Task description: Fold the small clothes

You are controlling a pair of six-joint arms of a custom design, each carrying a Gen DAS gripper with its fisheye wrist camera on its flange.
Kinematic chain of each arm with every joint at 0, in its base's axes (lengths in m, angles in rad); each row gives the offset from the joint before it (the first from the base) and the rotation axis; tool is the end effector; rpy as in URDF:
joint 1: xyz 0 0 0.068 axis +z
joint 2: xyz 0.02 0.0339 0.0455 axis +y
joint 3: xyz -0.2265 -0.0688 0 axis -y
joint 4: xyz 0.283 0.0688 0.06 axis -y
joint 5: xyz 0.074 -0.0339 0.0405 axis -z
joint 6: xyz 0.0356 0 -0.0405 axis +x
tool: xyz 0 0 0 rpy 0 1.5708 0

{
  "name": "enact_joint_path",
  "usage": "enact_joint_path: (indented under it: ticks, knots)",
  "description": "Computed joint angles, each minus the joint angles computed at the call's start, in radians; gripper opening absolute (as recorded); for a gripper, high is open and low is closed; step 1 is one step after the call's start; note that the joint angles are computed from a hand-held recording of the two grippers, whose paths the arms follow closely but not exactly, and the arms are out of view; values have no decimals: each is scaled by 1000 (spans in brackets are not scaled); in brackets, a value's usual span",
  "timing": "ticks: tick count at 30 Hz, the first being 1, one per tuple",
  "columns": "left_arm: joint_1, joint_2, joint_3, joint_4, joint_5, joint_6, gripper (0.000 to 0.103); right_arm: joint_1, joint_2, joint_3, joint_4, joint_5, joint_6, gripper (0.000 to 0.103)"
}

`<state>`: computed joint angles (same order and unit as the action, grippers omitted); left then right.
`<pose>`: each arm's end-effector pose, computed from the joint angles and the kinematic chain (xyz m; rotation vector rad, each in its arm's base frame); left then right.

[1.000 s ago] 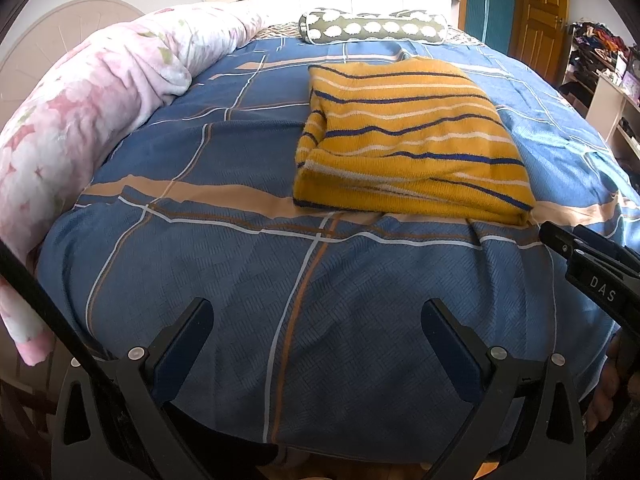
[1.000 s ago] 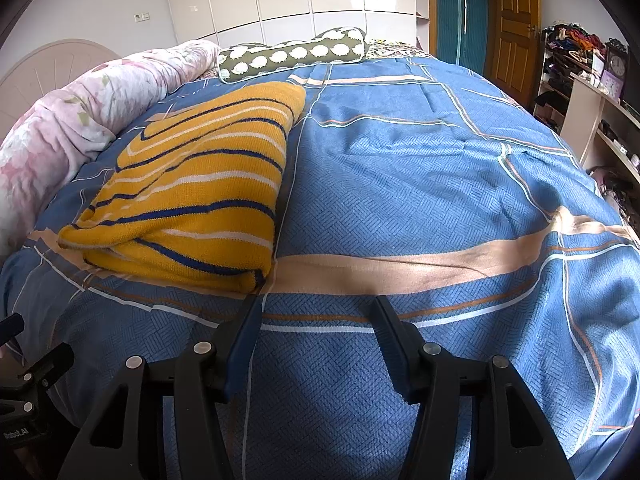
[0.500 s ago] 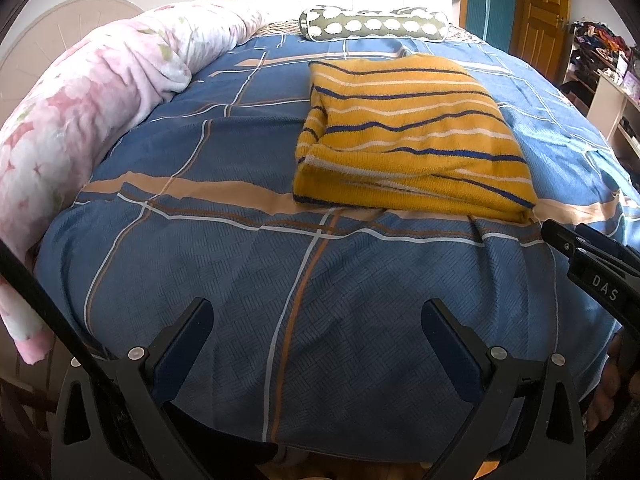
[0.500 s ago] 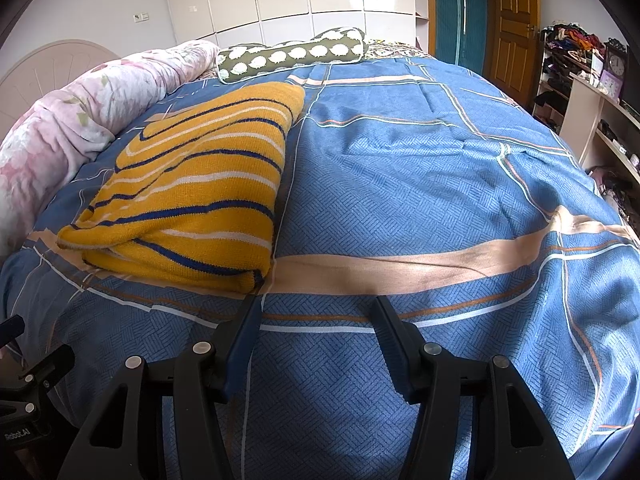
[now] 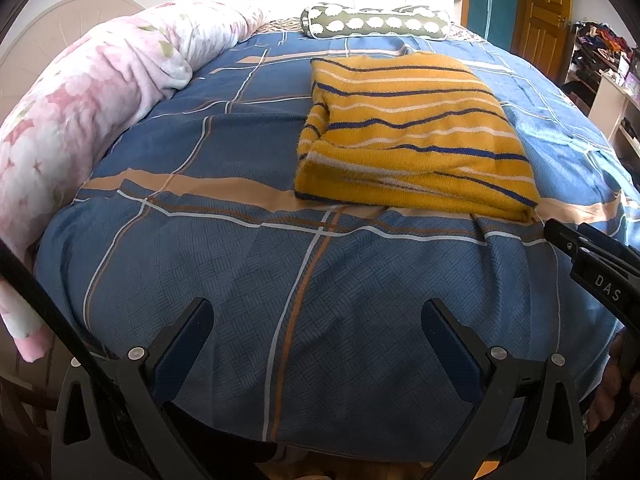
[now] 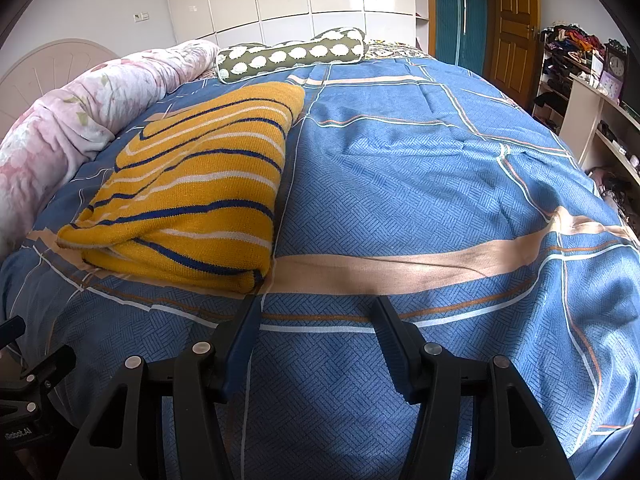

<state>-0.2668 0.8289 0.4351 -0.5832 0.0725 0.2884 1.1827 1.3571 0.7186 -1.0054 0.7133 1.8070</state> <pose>0.2044 -0.0585 0.1365 0.7249 2.4407 -0.0839 0.1077 0.2019 0.1137 0.7151 2.3239 -0.1574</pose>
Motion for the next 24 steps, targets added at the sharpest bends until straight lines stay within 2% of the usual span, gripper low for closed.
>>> enact_joint_path:
  ticks: [24]
  knots:
    - [5, 60, 15, 5, 8, 12, 103, -4, 29, 29, -12, 3, -8, 63]
